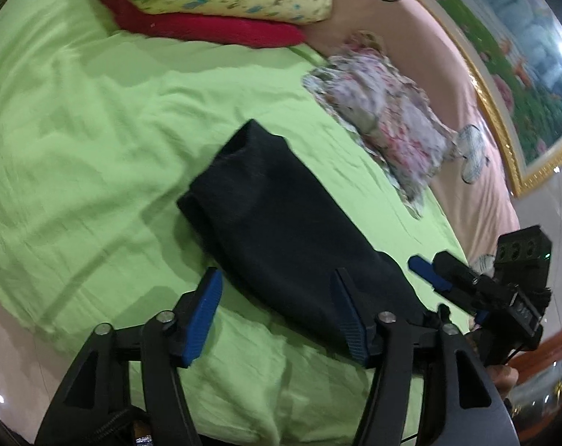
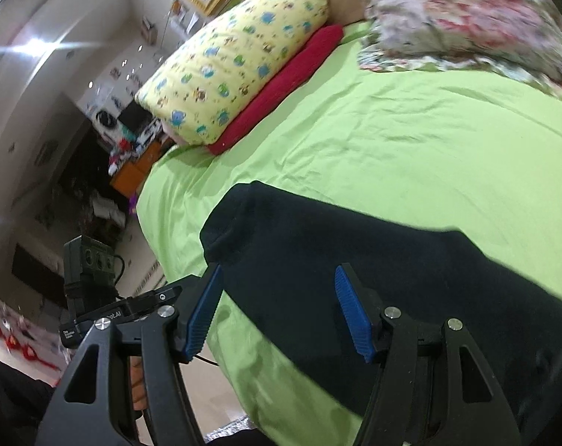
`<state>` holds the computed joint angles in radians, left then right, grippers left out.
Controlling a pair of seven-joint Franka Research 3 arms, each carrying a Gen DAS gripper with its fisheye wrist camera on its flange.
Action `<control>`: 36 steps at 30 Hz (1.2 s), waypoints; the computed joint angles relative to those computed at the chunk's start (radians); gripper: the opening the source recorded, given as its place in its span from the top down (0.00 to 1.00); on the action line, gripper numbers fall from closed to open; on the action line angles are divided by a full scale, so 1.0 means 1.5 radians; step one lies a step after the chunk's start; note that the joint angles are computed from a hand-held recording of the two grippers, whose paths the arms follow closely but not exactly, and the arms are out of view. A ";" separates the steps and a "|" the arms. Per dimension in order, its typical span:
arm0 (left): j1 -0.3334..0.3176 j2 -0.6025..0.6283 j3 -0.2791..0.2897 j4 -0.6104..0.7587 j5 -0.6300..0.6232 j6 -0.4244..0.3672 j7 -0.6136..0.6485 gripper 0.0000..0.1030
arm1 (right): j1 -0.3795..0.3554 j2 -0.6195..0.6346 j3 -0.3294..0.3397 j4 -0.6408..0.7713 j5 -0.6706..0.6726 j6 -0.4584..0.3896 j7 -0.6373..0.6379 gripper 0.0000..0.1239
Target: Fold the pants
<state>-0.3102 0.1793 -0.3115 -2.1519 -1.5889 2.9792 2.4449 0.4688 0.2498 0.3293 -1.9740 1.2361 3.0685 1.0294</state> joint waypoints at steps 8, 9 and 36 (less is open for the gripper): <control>0.035 0.071 -0.014 0.040 0.115 -0.023 -0.163 0.39 | 0.055 0.119 -0.111 0.163 -0.383 -0.138 0.224 0.49; 0.040 0.078 -0.019 0.044 0.125 -0.022 -0.175 0.39 | 0.054 0.139 -0.114 0.195 -0.413 -0.164 0.236 0.49; 0.083 0.093 -0.086 0.103 0.066 0.002 -0.068 0.83 | -0.039 0.206 -0.009 0.287 -0.398 -0.203 0.179 0.86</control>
<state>-0.1852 0.3185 -0.4405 -1.9968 -1.4900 2.9826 2.3431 0.4097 0.5592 0.3160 -1.5440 0.6389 2.7634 1.2975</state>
